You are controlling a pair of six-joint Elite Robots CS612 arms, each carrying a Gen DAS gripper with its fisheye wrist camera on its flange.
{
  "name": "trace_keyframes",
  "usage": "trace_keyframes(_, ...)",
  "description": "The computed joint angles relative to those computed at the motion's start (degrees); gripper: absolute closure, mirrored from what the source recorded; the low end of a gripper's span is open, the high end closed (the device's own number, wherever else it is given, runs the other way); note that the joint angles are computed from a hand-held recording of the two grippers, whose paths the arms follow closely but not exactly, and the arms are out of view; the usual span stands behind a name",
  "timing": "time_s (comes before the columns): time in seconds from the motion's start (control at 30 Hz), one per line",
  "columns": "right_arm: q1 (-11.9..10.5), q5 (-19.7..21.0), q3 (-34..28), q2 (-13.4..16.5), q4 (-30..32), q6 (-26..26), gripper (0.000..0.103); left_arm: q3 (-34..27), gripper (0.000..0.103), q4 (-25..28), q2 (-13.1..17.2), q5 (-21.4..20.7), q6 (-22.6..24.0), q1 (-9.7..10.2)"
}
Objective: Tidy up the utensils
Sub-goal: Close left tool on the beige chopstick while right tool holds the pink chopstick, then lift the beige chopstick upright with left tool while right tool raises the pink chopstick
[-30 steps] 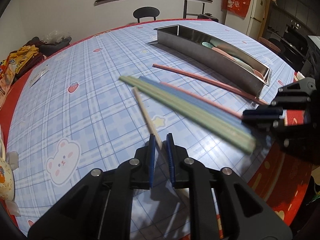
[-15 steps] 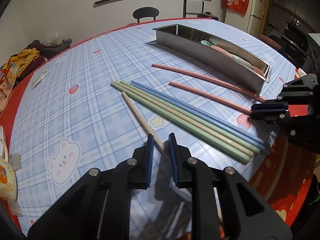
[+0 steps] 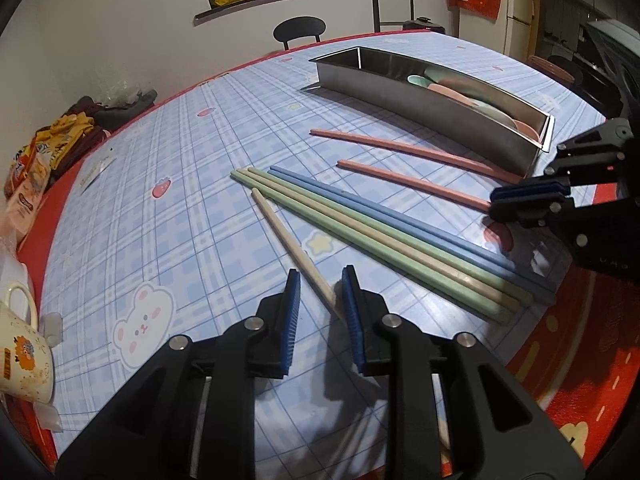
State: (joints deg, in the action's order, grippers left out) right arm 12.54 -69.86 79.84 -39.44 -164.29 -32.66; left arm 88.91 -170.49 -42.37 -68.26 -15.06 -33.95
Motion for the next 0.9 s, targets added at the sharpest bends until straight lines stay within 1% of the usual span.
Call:
trace_keyframes(0.1,0.1,0.1,-0.1,0.1,-0.5,0.1,0.095,0.1,0.081,-0.6,0.0,-1.3,-0.1,0.28)
trace_keyframes(0.13,0.0,0.2,0.1,0.1,-0.8,0.0,0.095,0.2,0.085,-0.7,-0.1,-1.7,-0.2,0.35)
trace_keyframes(0.4,-0.2,1.1,1.2,-0.1,-2.6,-0.8,0.097,0.5,0.089,-1.2,-0.3,-2.1,-3.1,0.81)
trace_keyframes(0.43,-0.2,1.1,1.3,-0.1,-3.4,-0.8,0.097,0.7,0.091,-1.8,-0.3,-2.4,-3.7,0.95)
trace_keyframes(0.47,-0.3,1.5,1.9,-0.3,-5.3,-0.5,0.097,1.0,0.097,-2.7,-0.4,-2.7,-4.2,1.09)
trace_keyframes(0.5,-0.4,1.7,2.3,-0.3,-6.7,-0.2,0.097,1.4,0.098,-3.9,-0.5,-3.1,-4.7,1.22)
trace_keyframes(0.6,-0.8,2.4,3.5,-0.5,-11.6,1.6,0.097,2.6,0.098,-7.1,-0.8,-3.7,-7.4,1.70)
trace_keyframes(0.67,-0.9,2.5,3.7,-0.4,-13.0,2.9,0.097,3.0,0.098,-8.2,-0.9,-4.0,-8.0,1.85)
trace_keyframes(0.8,-1.3,3.1,3.5,-0.3,-13.8,4.8,0.097,2.5,0.098,-6.4,-0.9,-3.8,-7.9,1.79)
trace_keyframes(0.83,-1.3,3.2,3.4,-0.2,-13.6,4.9,0.097,2.2,0.096,-5.8,-0.8,-4.2,-7.5,1.81)
trace_keyframes(0.9,-1.3,3.0,3.3,-0.3,-13.1,4.6,0.097,2.2,0.087,-6.0,-0.8,-4.4,-6.4,1.65)
